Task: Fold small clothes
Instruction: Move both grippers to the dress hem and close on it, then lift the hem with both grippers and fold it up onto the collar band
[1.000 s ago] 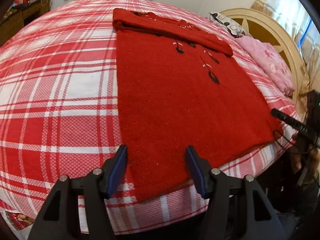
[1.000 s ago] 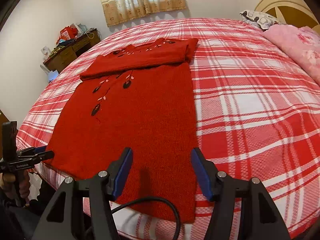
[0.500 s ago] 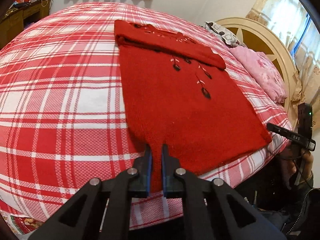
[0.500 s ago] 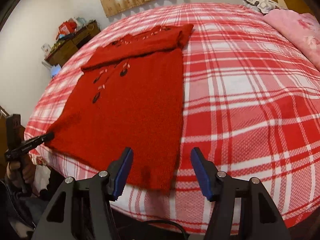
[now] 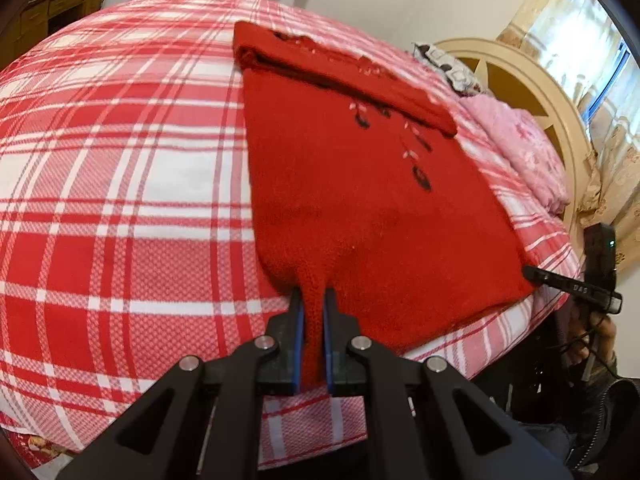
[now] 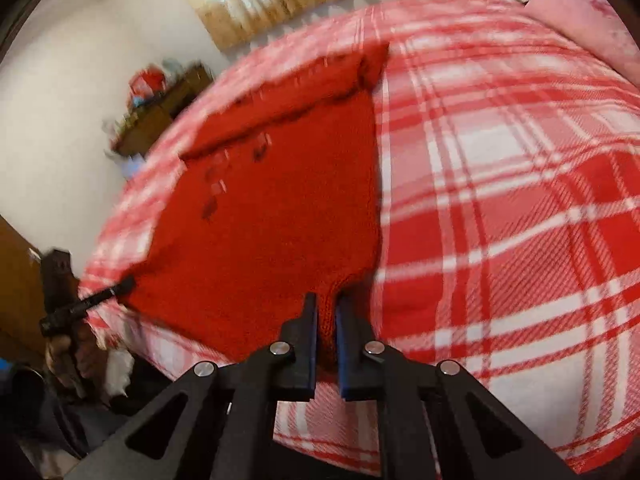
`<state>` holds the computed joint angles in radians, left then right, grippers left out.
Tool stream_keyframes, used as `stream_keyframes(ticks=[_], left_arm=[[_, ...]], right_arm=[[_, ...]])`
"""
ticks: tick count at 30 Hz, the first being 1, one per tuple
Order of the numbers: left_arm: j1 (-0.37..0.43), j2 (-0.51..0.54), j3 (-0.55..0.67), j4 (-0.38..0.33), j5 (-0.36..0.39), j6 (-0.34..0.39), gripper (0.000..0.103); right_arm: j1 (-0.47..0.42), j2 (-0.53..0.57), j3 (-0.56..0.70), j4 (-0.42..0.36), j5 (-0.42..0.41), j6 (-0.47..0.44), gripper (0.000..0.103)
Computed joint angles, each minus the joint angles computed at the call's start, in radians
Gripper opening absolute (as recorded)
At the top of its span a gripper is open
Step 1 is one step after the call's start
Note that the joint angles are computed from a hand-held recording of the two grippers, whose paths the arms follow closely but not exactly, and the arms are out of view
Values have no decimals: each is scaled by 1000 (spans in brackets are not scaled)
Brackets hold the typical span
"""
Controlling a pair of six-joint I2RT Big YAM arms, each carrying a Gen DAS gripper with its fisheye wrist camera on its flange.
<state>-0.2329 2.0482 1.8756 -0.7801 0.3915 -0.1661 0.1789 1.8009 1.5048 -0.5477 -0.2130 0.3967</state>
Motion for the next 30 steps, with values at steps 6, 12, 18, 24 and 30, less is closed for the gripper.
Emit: stream_keyframes(ticks=[6, 12, 18, 24, 30], left_arm=[[20, -25, -9, 66, 45, -19, 8], [18, -11, 45, 63, 38, 10, 8], [23, 45, 186, 12, 45, 17, 8], [32, 132, 375, -46, 56, -2, 8], [34, 254, 620, -110, 39, -3, 8]], right_arm=[[5, -67, -71, 163, 19, 33, 7], [10, -70, -45, 188, 47, 44, 7], [-2, -45, 47, 162, 59, 27, 6], [-17, 17, 203, 84, 80, -26, 6], [-23, 116, 405, 31, 98, -43, 6]])
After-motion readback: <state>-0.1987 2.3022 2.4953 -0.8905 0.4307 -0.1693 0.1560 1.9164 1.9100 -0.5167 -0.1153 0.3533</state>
